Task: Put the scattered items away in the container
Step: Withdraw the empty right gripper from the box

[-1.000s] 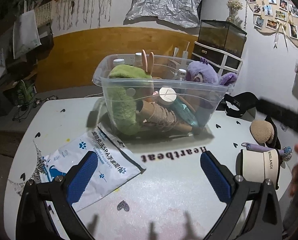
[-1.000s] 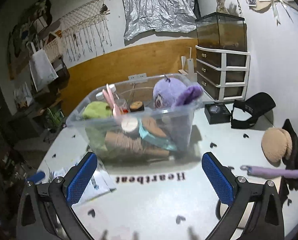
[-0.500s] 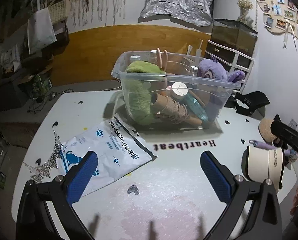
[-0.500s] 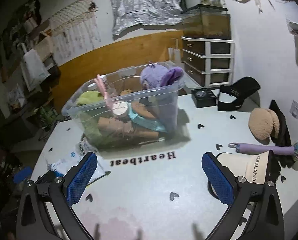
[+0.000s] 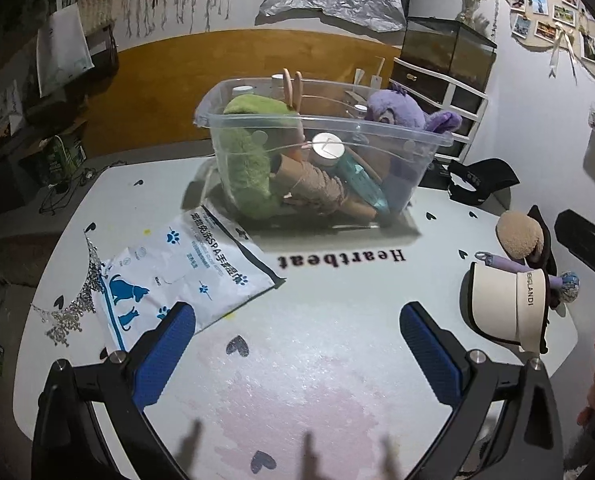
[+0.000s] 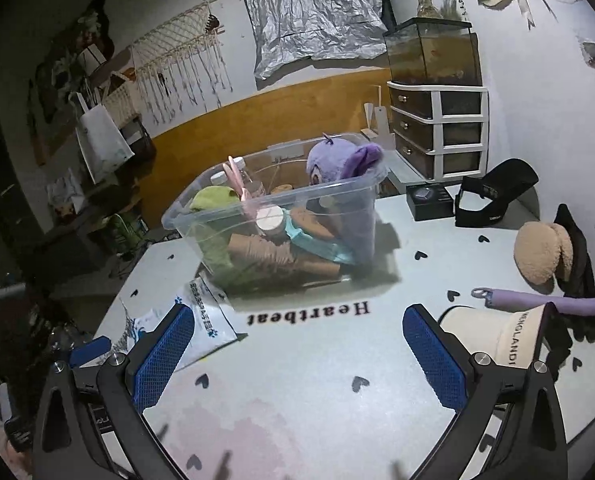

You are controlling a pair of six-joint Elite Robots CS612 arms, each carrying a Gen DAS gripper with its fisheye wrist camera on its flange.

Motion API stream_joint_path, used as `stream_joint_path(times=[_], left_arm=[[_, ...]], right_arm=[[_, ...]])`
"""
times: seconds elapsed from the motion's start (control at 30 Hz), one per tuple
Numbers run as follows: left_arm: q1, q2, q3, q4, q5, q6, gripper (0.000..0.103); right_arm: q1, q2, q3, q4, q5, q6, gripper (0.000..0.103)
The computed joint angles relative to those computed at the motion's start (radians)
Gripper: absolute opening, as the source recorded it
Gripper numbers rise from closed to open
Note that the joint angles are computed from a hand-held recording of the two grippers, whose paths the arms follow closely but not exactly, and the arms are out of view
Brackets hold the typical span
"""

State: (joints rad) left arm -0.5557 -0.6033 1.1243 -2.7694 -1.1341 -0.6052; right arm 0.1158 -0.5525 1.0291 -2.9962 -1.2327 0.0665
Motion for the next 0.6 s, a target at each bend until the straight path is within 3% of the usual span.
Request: stream_joint_path(times=[0.17,0.6], left_arm=[[-0.002,0.006,-0.009,-0.013,-0.025,0.039,0.103],[0.023,0.005,-0.009,-0.035,-0.132,0.097,0.103]], right_arm=[[-0.004,-0.011,0.014,0.044,0.014,-0.010,0.103],[0.014,-0.038,0.046,0.100,-0.097,0.073,0.103]])
